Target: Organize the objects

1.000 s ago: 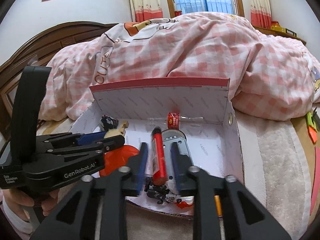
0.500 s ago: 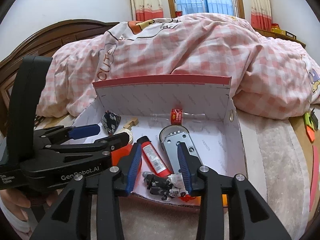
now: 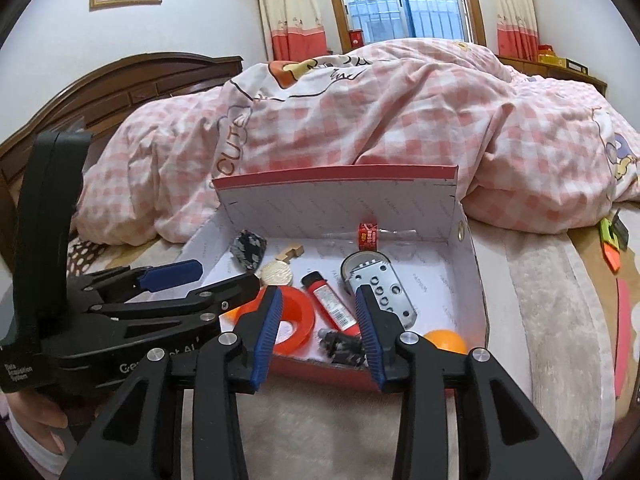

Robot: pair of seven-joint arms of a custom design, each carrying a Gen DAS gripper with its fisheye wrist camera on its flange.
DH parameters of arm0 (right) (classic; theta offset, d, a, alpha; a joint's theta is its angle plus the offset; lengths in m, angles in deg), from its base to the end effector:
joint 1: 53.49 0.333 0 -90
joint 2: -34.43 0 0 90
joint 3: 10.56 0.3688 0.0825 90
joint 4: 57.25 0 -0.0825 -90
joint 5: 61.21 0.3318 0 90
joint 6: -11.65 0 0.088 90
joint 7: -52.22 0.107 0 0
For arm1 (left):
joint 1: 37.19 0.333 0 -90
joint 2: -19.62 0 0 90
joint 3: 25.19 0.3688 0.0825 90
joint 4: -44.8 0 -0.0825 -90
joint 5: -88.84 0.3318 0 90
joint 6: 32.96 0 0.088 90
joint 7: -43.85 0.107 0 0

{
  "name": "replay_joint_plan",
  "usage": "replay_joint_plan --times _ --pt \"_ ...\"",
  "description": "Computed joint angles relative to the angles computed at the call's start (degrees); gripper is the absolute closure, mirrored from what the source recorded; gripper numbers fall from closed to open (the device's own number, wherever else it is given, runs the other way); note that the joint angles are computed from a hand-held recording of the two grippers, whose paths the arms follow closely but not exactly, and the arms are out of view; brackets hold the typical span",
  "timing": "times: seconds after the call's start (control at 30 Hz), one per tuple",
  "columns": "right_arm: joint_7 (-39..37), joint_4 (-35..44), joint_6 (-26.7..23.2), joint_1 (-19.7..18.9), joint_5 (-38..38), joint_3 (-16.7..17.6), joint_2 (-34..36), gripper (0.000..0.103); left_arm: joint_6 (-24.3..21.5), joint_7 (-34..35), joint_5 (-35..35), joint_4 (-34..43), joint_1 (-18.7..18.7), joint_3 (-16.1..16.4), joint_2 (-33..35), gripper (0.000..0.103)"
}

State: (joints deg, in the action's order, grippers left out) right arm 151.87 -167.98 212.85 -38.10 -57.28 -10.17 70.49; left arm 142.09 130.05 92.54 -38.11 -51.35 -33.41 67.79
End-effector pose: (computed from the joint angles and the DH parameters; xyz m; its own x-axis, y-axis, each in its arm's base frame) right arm 0.6497 0.1740 0.3593 0.1151 -0.9775 -0.1770 -0.6045 0.0725 -0.7933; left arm 0.7255 -0.2627 0.3500 -0.3297 -0.9384 0.1039 -0.6999 0.1690 -0.6939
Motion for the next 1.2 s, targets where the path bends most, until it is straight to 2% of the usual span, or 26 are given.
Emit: replay_joint_plan --times 0.2,0.67,0.8,1.03,1.2 --pt "0.0 -3.8 1.1 2.0 1.6 -0.8 -2.6 0.064 3.8 0.0 -0.1 -8.6 1.0 -0.5 -4.8 0.038" --pt "0.5 -11.3 0.9 5.8 6.3 -2.4 -6.0 0.064 6.7 -0.3 -0.4 -21.3 2.2 -1.4 -10.5 0.038" --pt "1.3 -12.1 0.3 5.8 6.9 -2.2 -5.7 0.064 6.8 0.2 -0.3 -22.5 2.5 -1.9 -10.6 0.038" --pt "1.9 -12.4 -0.8 8.2 9.1 -4.4 -5.0 0.064 6.6 0.1 -0.7 -22.8 2.4 -2.1 -9.7 0.038" --pt "2.5 -11.8 -1.8 8.1 9.4 -4.4 -4.2 0.064 6.9 -0.5 -0.8 -22.4 1.3 -0.7 -9.1 0.038"
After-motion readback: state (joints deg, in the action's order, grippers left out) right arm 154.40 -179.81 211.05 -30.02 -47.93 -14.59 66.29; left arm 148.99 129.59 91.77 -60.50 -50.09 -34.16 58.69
